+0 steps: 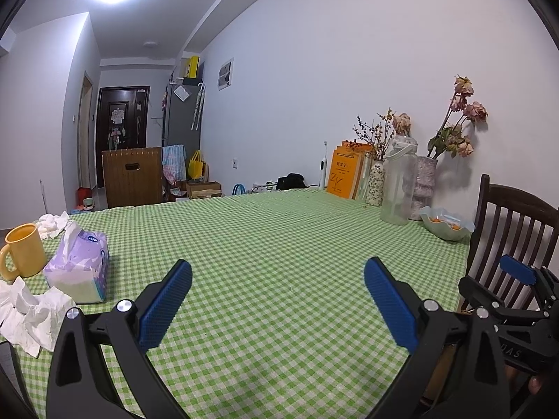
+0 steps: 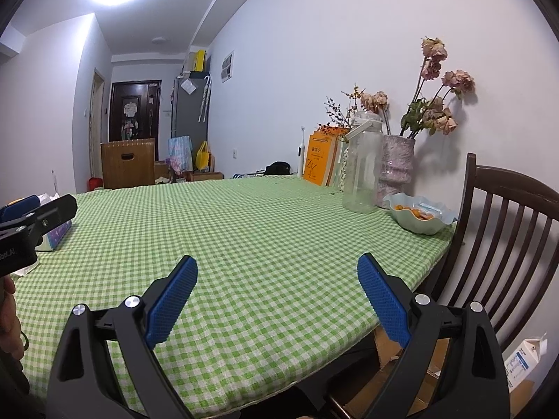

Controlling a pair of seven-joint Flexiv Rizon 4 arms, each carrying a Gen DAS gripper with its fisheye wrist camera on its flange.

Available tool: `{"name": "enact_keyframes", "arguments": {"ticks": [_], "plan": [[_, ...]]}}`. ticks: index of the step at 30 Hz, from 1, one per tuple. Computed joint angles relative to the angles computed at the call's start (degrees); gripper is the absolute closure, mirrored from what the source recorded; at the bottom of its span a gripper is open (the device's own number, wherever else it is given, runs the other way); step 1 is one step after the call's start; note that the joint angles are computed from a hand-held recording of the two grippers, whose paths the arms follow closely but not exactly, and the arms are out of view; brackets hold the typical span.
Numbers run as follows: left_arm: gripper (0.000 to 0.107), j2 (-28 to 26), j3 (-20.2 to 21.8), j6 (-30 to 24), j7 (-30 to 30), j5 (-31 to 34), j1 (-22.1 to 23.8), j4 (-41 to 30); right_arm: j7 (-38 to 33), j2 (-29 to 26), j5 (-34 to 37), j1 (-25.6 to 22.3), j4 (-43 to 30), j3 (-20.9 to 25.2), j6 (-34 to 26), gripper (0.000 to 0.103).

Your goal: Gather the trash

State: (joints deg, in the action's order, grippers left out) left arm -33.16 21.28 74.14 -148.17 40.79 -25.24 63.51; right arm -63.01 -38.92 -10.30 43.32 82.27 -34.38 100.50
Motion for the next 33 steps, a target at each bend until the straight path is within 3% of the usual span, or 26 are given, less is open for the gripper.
{"name": "enact_keyframes", "arguments": {"ticks": [33], "plan": [[0.011, 0.0, -0.2, 2.0, 3.0, -2.4, 0.9, 1.3, 0.2, -0.6, 1.2, 0.9, 0.1, -1.1, 0.1, 0.014]]}}
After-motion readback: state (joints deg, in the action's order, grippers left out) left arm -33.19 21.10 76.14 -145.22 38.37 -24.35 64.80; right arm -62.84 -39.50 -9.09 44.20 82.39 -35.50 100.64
